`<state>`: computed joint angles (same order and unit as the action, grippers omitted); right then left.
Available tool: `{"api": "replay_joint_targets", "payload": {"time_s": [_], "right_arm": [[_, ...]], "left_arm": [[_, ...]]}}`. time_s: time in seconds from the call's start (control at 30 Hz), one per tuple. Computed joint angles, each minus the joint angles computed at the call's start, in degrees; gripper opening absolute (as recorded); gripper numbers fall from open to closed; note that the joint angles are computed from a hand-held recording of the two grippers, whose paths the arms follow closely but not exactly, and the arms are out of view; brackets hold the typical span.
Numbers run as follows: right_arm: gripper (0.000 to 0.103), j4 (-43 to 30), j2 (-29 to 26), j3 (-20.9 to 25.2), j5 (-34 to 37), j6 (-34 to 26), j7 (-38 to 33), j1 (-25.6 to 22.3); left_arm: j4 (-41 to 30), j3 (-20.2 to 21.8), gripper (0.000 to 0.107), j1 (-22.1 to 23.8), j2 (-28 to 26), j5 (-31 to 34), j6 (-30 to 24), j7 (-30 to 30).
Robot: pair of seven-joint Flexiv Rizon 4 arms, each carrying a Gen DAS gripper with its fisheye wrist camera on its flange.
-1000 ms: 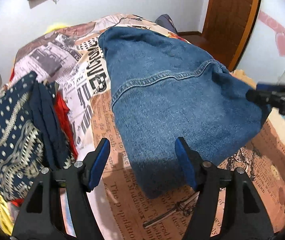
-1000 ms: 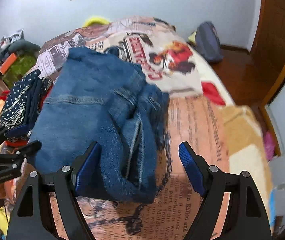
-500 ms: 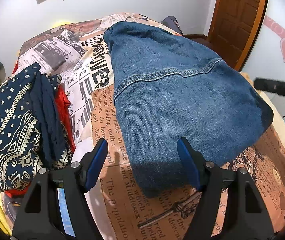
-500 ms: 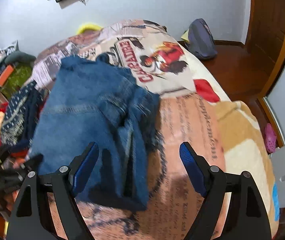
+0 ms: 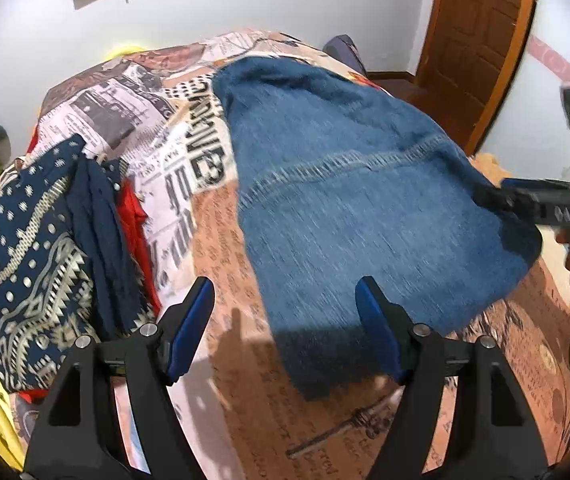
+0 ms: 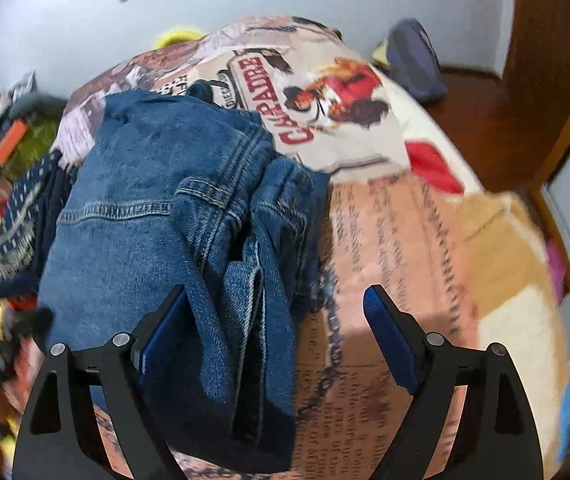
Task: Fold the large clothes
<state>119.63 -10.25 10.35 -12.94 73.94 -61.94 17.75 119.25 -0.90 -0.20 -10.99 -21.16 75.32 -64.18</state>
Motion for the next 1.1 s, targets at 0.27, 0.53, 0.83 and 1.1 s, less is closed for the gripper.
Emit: {"api": "replay_joint_targets", "payload": {"time_s": [0.27,0.53,0.83,1.1], "right_arm": [[0.086,-6.5,-0.7,5.8,16.4,-2.6,-15.5,-3.8],[0.086,-16.1,-8.3,5.5,25.9,-12.9,-22.8,-4.9],[0.093,-27.4,-15.2,8.4,40.5,-23.8,-34.1,-10.1],[0.097,-27.6,-16.0,8.4,45.3,-20.8,-38.2,-9.6]], "left_arm": [[-6.3,-2.0,0.073,2.9,-3.4,-5.8,-7.4,4.1],[-10.9,-4.2,0.078,4.8,-7.4,-16.5,-17.5,9.8],[-16.3,-5.0,0.085,6.7,-13.1,-23.8,-26.2,8.2],[-18.4,-5.9,0.085,6.7,-15.8,-25.9,-28.5,7.4]]}}
